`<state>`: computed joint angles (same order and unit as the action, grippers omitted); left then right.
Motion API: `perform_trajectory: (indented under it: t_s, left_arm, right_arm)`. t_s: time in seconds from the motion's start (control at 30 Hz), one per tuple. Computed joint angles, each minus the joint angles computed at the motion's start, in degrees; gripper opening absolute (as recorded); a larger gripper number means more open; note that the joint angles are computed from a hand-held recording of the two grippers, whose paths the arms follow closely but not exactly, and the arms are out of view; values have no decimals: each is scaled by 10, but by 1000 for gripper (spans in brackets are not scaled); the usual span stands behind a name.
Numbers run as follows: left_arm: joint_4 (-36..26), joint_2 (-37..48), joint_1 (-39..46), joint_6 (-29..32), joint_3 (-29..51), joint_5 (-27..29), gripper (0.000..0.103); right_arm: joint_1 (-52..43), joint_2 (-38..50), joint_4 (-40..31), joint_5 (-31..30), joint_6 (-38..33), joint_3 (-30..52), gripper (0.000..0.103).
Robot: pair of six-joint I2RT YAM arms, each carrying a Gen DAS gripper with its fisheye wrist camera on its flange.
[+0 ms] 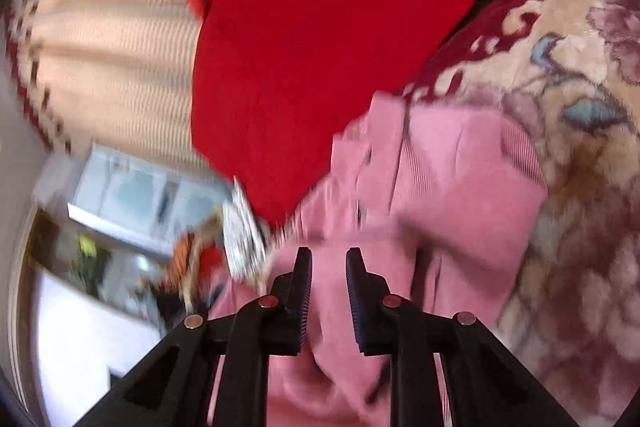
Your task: Fold large clothes
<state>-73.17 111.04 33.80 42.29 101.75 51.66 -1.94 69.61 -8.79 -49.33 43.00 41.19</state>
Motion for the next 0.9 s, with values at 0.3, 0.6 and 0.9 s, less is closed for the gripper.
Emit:
perform_trajectory:
  t_s: [0.3, 0.6, 0.9]
  left_arm:
    - [-35, -6, 60, 33, -22, 36, 11]
    - [-60, -47, 91, 66, -65, 49, 11]
    - [-141, -43, 134, 139, -20, 53, 11]
  right_arm:
    - [101, -226, -7, -5, 102, -195, 97]
    - [343, 19, 331, 118, 239, -195, 72]
    - [421, 87, 263, 197, 189, -35, 25]
